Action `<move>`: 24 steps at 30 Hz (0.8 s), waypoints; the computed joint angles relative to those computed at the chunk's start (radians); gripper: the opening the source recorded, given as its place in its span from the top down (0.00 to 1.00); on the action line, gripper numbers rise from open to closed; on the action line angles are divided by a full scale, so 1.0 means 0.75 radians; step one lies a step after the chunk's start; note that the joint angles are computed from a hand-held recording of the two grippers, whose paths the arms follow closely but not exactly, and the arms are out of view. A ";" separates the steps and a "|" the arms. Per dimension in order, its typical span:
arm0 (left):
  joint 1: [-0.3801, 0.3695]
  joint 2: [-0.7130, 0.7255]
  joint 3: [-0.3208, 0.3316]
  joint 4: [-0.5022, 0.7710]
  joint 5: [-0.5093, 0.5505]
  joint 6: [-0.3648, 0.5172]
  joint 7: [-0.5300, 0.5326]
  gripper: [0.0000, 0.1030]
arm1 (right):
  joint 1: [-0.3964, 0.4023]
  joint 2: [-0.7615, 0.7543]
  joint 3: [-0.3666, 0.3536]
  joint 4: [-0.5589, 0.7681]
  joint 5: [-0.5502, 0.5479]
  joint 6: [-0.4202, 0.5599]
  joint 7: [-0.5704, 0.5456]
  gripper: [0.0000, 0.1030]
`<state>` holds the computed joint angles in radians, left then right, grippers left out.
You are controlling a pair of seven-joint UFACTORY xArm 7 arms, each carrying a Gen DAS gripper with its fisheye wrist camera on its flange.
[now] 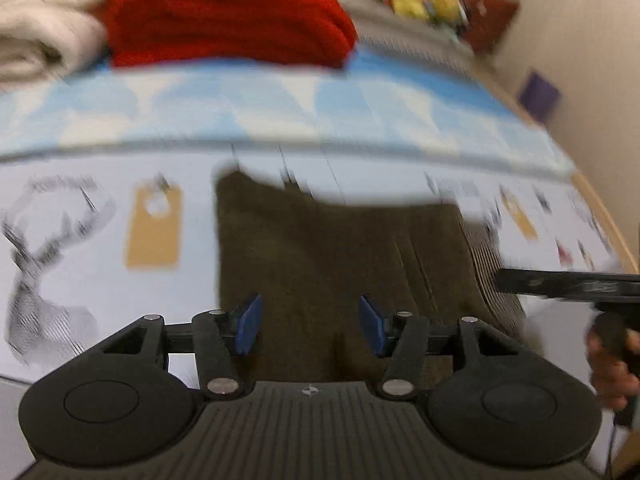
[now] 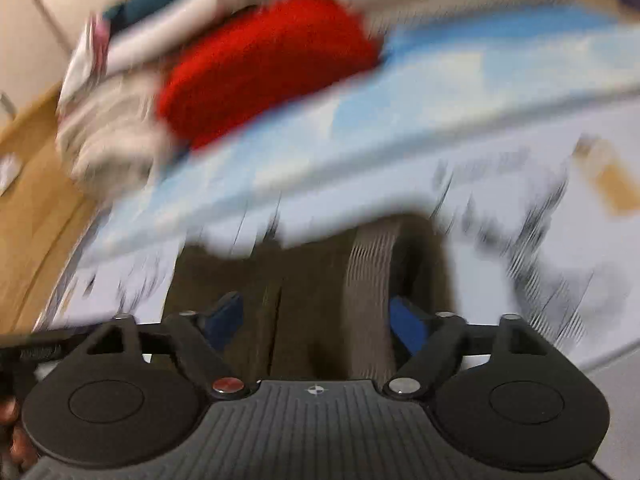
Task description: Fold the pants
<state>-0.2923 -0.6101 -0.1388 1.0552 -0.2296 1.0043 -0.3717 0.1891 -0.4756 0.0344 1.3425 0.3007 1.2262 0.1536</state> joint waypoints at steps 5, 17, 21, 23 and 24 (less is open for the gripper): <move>-0.010 0.059 -0.124 0.079 0.192 0.292 0.055 0.27 | -0.065 0.036 0.084 0.039 -0.234 0.254 0.067 0.26; -0.118 0.108 -0.322 0.170 0.446 0.590 0.198 0.39 | -0.045 -0.041 0.159 0.087 -0.390 0.335 0.042 0.27; 0.020 0.013 -0.279 0.316 0.372 0.546 -0.184 0.28 | -0.032 -0.154 0.191 0.112 -0.417 0.193 0.061 0.27; 0.057 -0.007 -0.293 0.404 0.377 0.621 -0.285 0.20 | -0.012 -0.226 0.199 0.106 -0.420 0.147 0.023 0.28; 0.058 -0.026 -0.309 0.438 0.381 0.643 -0.316 0.18 | -0.006 -0.261 0.202 0.097 -0.422 0.129 0.003 0.30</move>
<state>-0.2486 -0.6293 -0.3709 1.3835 0.0560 1.4864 -0.6090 0.1844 -0.6712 0.1861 1.4153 -0.0159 1.3231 0.1556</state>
